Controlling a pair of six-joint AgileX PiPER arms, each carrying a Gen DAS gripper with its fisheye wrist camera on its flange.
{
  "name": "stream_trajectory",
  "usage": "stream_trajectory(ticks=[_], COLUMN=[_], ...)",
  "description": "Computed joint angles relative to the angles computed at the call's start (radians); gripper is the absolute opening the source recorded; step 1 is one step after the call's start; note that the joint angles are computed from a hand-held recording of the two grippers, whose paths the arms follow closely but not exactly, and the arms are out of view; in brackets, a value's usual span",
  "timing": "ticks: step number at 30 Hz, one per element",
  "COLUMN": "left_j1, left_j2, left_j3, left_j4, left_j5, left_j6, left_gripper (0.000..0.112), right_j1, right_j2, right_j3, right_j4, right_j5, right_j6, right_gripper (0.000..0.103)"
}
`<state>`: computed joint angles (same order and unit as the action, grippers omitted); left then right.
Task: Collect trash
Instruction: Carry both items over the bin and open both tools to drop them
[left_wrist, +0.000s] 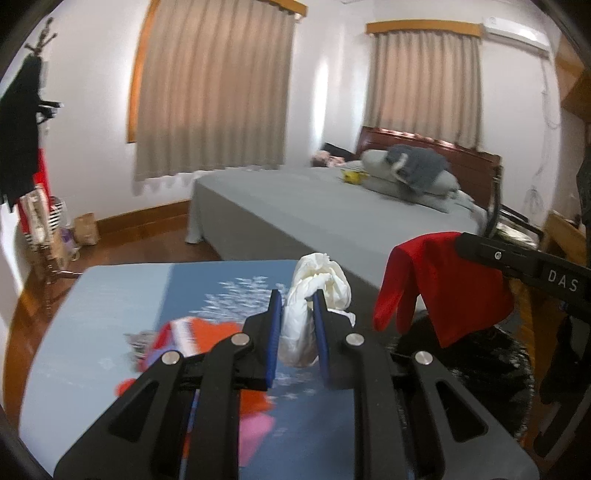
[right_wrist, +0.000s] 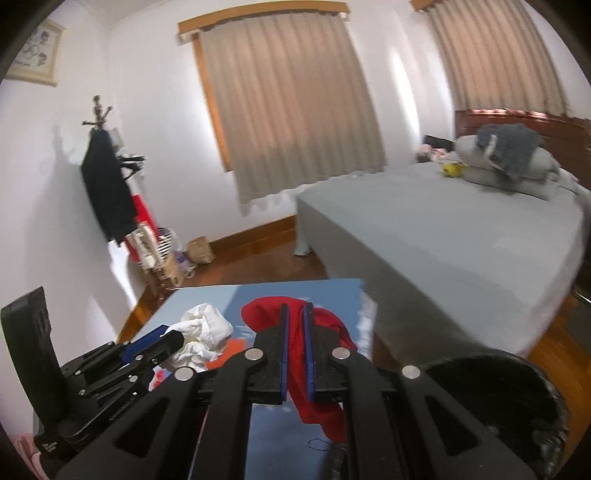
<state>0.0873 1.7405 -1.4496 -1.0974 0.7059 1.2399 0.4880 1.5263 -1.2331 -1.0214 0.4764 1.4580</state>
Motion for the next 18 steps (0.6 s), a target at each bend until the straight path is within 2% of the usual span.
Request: stream_trajectory(ticks=[9, 18], left_j1=[-0.187, -0.322], left_j2=[-0.049, -0.022], left_j3=[0.156, 0.212], left_j4=[-0.05, -0.084], left_j5=[-0.041, -0.06], left_j6=[0.07, 0.118], left_gripper=[0.017, 0.019], right_j1=[-0.043, -0.095], right_j2=[-0.206, -0.316], right_j3=[0.263, 0.405], right_j4=[-0.031, 0.013], right_j5=[0.112, 0.166], right_j6=[0.104, 0.128], right_gripper=[0.007, 0.007])
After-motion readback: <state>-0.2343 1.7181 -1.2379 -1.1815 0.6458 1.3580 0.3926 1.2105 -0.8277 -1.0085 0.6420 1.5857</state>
